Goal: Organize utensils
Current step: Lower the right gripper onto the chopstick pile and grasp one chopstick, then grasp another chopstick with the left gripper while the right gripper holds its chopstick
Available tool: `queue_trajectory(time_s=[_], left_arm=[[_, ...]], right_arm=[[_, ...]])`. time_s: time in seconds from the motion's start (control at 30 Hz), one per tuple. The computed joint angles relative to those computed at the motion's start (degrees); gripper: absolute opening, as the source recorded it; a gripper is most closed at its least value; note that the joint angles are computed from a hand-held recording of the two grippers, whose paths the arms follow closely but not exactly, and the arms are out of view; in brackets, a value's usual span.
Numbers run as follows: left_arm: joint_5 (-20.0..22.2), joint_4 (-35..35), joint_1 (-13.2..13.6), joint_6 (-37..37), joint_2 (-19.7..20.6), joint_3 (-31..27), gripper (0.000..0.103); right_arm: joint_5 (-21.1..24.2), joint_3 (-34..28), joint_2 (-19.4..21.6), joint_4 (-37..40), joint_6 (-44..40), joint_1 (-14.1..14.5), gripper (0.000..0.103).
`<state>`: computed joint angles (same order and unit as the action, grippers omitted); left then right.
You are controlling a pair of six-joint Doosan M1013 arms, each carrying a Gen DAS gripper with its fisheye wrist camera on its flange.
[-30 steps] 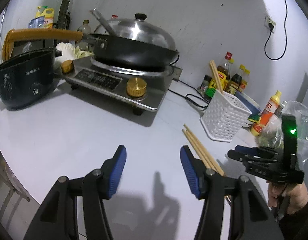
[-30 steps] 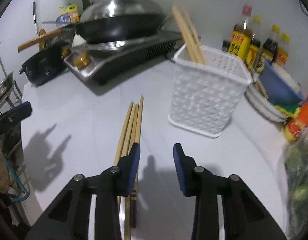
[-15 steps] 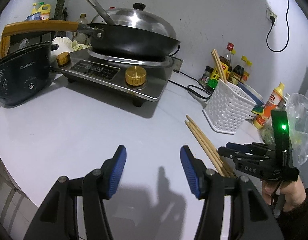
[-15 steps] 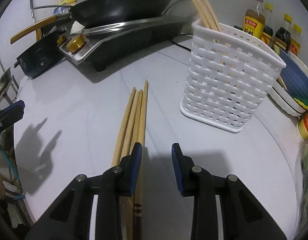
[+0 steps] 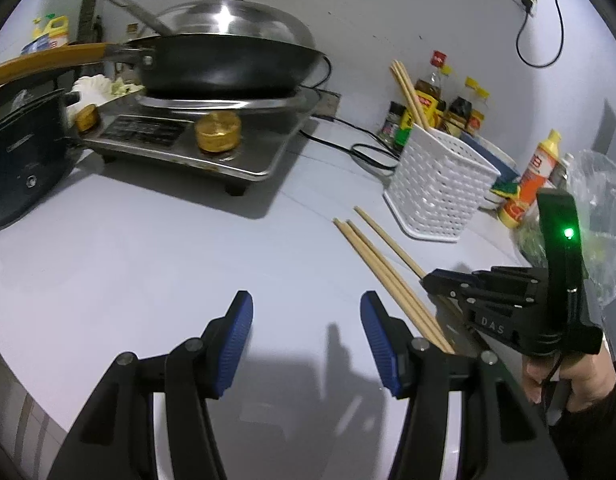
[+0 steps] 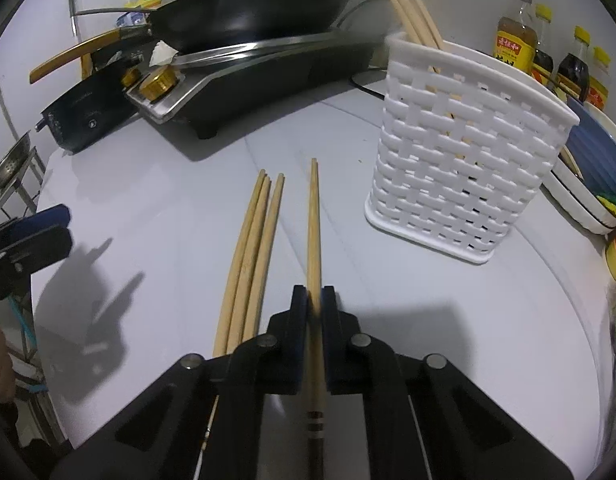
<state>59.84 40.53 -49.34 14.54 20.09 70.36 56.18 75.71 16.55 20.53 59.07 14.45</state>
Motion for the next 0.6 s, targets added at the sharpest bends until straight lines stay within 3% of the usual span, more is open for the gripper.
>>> queue_trajectory(time_s=[0.4, 0.6], left_arm=[[2.24, -5.29, 0.49, 9.74, 6.38, -8.61, 0.056], [6.44, -6.49, 0.30, 15.32, 10.08, -13.67, 0.056]], right_arm=[[0.51, 2.27, -2.39, 7.17, -6.46, -3.89, 0.006], [0.03, 3.06, -3.43, 8.89, -8.20, -5.17, 0.006]])
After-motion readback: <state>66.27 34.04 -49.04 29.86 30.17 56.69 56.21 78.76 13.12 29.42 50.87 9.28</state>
